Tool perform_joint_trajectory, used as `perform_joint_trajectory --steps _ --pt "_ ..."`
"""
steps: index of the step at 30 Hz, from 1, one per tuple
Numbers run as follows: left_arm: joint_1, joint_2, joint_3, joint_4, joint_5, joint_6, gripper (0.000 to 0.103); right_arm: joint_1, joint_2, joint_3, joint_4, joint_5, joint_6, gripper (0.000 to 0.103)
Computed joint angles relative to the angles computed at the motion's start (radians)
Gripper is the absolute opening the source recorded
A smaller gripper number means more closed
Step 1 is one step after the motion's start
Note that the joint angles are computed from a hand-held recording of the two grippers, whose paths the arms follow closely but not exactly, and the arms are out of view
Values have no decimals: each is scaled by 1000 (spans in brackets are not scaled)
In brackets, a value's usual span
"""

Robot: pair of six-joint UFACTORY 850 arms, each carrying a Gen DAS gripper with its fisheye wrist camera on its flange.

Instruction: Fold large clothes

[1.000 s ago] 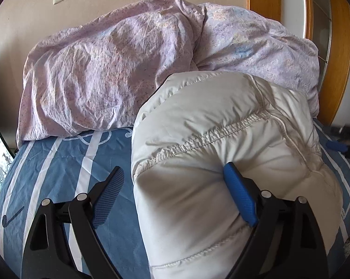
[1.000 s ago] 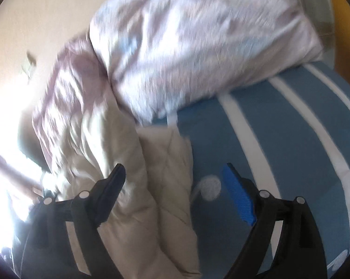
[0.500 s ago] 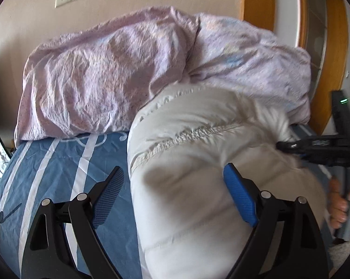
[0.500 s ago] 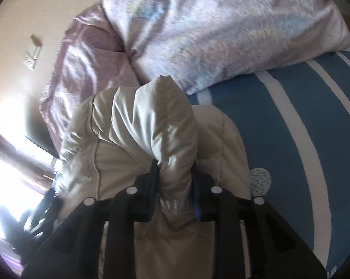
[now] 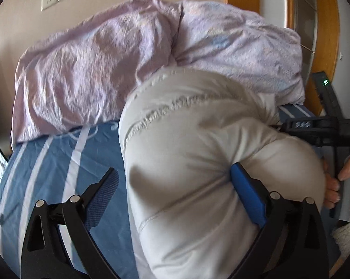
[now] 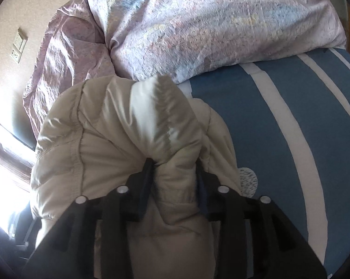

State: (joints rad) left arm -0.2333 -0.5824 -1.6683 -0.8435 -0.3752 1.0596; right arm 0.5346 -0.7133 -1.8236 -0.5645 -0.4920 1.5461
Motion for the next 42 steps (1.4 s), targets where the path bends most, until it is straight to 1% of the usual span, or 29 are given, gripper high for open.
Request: perform_joint_trajectory --steps 1,3,5,7,10,12,15,16,19,20,22,24,27,29,30,31,33,34,35,37,38,39,40,42 --pt "-6 5 16 3 28 9 100 2 0 -3 -9 -5 1 41" --pt "-10 13 32 25 52 2 100 23 8 -10 -96 -65 52 45" --pt "-7 12 27 47 44 -21 100 58 40 22 -236 -118 162 47" --pt "-4 10 22 53 38 -29 102 98 87 75 -374 -128 260 47" --pt "-2 9 23 46 40 -37 102 156 124 112 -483 -162 299 47" --pt "-1 7 22 41 37 -45 102 182 115 97 -456 -183 235 46" --pt "-1 8 25 38 41 -47 102 200 78 57 -388 -219 134 47" --pt "-2 8 26 38 43 -49 102 200 52 27 -357 -249 88 48" --pt "-5 5 26 40 52 -60 102 178 10 -14 -244 -241 -11 50" --pt "-8 3 27 40 61 -64 102 177 -5 -30 -233 -249 -28 50" --pt "-15 0 29 39 86 -76 102 176 -50 -87 -233 -294 -70 50" --pt "-20 -5 29 33 102 -80 102 170 -68 -107 -227 -301 -78 50" --pt "-15 -7 23 33 82 -89 102 157 -42 -71 -206 -251 -67 51" --pt "-2 -4 16 -12 48 -50 102 151 19 8 -211 -173 -15 53" --pt "6 -5 8 -16 25 -52 102 149 44 43 -234 -140 30 54" --pt "11 -6 3 -18 10 -59 102 150 86 96 -283 -99 117 55" --pt "17 -8 -7 -15 -12 -75 102 157 122 137 -360 -77 217 55" --pt "17 -6 -6 -16 -10 -74 102 162 126 138 -368 -83 221 55" --pt "14 -2 0 -15 4 -67 102 168 115 117 -349 -105 183 55" --pt "8 7 18 -30 37 -38 102 174 65 46 -268 -173 61 56" --pt "5 10 26 -42 48 -19 102 175 23 -6 -221 -226 -7 59" --pt "3 11 27 -35 51 -25 102 174 -1 -29 -214 -243 -33 61" --pt "4 12 24 -12 47 -50 102 171 -6 -29 -223 -244 -28 62" --pt "10 19 15 53 28 -118 102 167 22 5 -216 -219 0 64"
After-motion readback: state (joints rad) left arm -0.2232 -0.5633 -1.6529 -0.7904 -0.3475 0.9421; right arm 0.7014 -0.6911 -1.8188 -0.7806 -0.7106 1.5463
